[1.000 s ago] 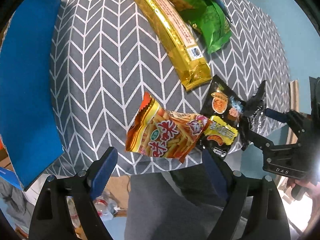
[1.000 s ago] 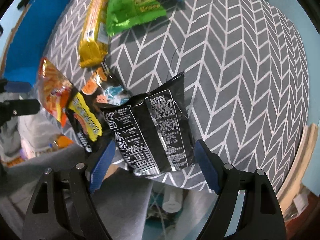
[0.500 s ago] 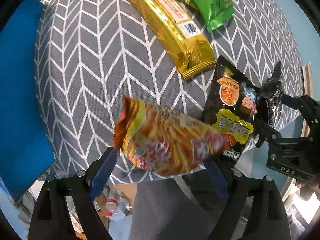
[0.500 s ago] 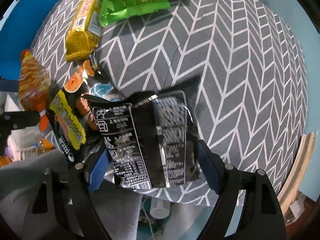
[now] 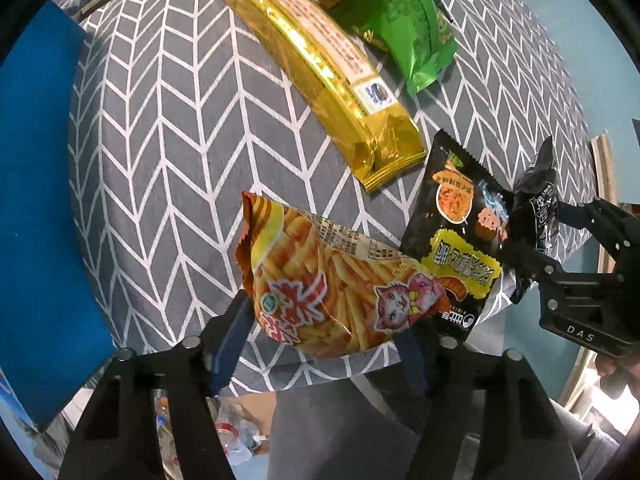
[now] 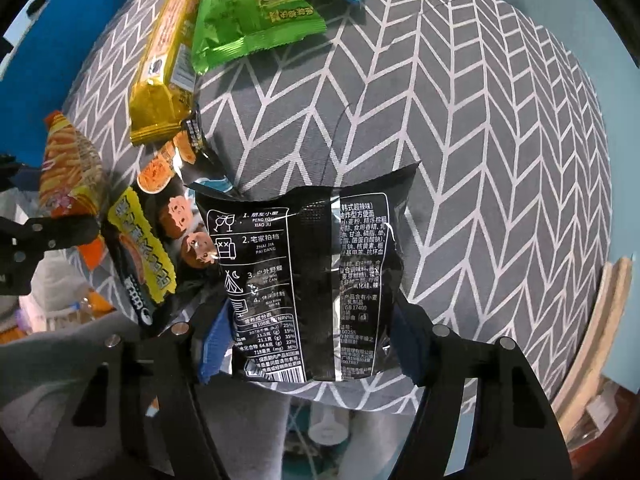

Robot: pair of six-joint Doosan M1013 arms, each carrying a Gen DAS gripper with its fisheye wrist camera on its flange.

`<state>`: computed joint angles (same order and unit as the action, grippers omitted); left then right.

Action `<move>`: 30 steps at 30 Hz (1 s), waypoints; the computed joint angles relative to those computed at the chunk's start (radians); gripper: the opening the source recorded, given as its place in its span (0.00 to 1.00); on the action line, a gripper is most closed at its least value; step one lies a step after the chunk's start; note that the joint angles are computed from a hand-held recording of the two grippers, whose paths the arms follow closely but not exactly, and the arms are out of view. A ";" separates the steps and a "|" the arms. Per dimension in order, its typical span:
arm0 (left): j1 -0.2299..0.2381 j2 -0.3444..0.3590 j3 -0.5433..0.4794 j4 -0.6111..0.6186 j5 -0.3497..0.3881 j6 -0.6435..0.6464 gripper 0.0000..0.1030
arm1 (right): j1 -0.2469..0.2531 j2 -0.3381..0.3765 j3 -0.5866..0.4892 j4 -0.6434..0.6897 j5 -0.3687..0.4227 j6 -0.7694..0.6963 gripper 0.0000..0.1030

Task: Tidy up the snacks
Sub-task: 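Lift and carry the orange bag and black packet over the box with both grippers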

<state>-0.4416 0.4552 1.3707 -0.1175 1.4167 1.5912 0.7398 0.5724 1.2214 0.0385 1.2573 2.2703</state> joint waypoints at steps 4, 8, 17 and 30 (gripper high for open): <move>0.010 0.006 -0.042 0.004 0.013 -0.001 0.59 | -0.003 -0.012 0.008 -0.001 -0.010 0.003 0.67; 0.014 0.007 -0.065 0.011 0.013 0.004 0.58 | -0.010 -0.028 0.012 -0.019 -0.006 0.011 0.67; 0.038 0.004 -0.131 0.031 0.034 0.030 0.58 | -0.005 -0.042 -0.043 -0.065 0.036 0.045 0.67; 0.081 -0.049 -0.136 0.044 0.015 0.024 0.57 | -0.003 -0.027 -0.163 -0.100 0.107 0.043 0.67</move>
